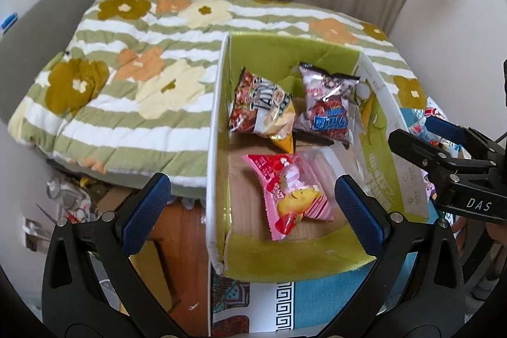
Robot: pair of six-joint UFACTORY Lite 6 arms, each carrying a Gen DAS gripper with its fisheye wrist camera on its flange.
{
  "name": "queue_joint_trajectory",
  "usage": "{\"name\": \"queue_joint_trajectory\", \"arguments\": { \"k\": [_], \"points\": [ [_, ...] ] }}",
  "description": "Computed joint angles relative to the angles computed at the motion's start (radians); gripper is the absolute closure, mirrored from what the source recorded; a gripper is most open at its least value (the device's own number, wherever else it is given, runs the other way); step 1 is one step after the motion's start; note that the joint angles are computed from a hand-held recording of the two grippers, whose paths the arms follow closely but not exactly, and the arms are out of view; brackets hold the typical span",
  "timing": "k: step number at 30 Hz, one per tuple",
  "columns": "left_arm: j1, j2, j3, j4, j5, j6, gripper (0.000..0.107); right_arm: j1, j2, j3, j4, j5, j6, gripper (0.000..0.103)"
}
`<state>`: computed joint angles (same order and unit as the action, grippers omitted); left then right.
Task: Organize snacks
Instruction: 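Open both tools to release the snacks into the box, then move both tools back over the remaining snack pile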
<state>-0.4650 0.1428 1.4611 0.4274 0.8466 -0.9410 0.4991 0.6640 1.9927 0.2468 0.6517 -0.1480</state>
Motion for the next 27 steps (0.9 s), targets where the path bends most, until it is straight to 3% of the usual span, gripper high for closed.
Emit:
{"name": "queue_joint_trajectory", "arguments": {
  "k": [10, 15, 24, 27],
  "points": [
    [-0.099, -0.105, 0.050, 0.113, 0.128, -0.069, 0.004, 0.034, -0.228, -0.166, -0.154, -0.057, 0.184, 0.006],
    [-0.213, -0.139, 0.081, 0.258, 0.200, -0.148, 0.004, 0.044, -0.385, -0.299, -0.275, -0.091, 0.313, 0.006],
    [-0.364, -0.069, 0.190, 0.316, 0.215, -0.210, 0.004, 0.003, -0.736, -0.630, -0.522, -0.137, 0.529, 0.006],
    [-0.414, -0.003, 0.256, 0.327, 0.229, -0.232, 0.004, -0.052, -0.840, -0.724, -0.514, -0.150, 0.502, 0.006]
  ]
}}
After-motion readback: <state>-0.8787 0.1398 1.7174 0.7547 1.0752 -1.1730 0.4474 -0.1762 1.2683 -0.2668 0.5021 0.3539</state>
